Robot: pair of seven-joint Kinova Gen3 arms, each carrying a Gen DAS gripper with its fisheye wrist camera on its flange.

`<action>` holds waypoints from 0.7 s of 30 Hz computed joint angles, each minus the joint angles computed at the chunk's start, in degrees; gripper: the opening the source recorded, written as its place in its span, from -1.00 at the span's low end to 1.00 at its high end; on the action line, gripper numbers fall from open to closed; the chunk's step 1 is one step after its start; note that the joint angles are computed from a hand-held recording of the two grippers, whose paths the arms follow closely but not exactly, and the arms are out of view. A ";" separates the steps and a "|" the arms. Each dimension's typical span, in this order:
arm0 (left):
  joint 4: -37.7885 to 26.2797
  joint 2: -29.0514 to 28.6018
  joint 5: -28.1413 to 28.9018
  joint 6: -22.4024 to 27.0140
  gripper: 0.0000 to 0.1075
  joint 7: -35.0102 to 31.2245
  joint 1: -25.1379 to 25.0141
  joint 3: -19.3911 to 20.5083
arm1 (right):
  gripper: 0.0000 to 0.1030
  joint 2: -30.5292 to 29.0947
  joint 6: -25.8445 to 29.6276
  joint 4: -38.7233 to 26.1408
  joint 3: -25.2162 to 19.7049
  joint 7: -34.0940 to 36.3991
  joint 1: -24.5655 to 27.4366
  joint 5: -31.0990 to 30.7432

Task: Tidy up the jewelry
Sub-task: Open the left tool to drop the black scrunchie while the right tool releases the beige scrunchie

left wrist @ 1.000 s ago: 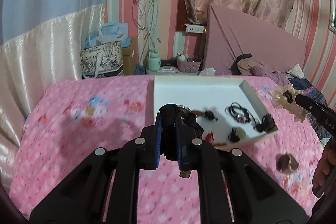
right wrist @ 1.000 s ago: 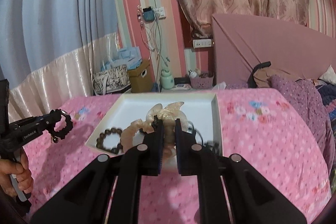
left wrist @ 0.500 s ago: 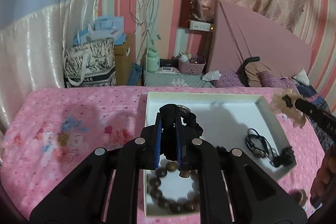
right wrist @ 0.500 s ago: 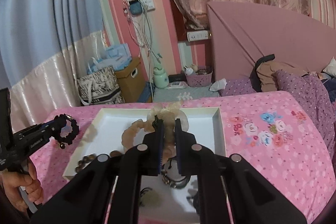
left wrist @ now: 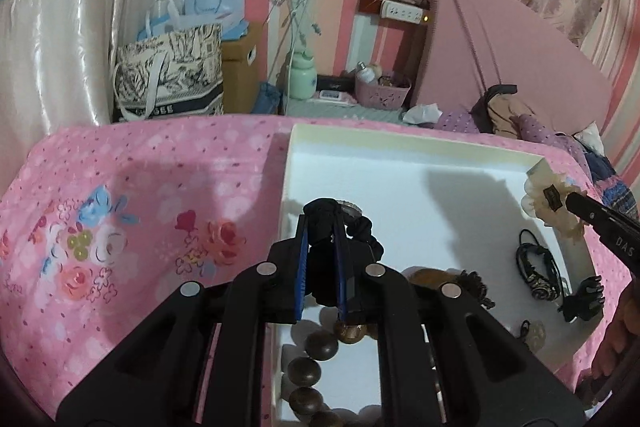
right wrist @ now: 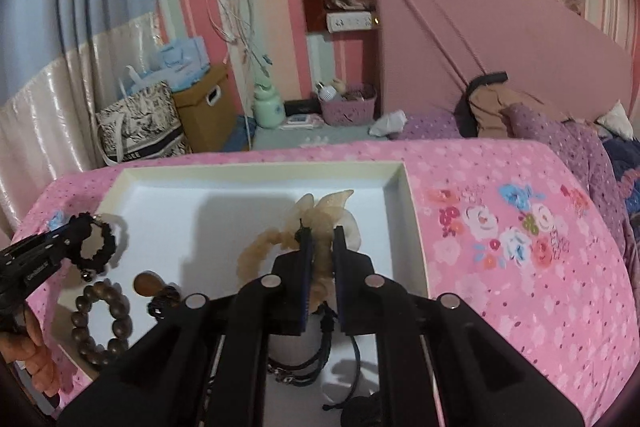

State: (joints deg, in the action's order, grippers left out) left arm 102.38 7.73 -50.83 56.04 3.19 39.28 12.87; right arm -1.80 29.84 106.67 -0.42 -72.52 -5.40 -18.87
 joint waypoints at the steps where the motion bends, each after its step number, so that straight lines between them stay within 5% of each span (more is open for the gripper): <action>1: -0.09 0.21 0.48 -0.04 -0.82 -0.47 -0.20 -0.02 | -0.81 0.42 0.12 -0.15 -0.30 -1.23 -0.09 1.55; 10: 0.12 1.67 3.81 -2.00 -0.82 -3.22 -0.59 -1.13 | -0.81 3.33 1.73 -1.36 -1.47 -13.53 -1.10 13.66; 21: -2.75 3.83 4.50 1.37 -0.77 -5.64 0.99 -2.18 | -0.80 4.65 2.76 -1.60 -1.32 -12.90 -0.20 12.66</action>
State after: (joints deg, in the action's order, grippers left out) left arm 99.64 11.55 -46.33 57.40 -2.45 40.27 10.69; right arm 2.85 32.60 105.07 -1.75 -85.42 -5.60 -6.22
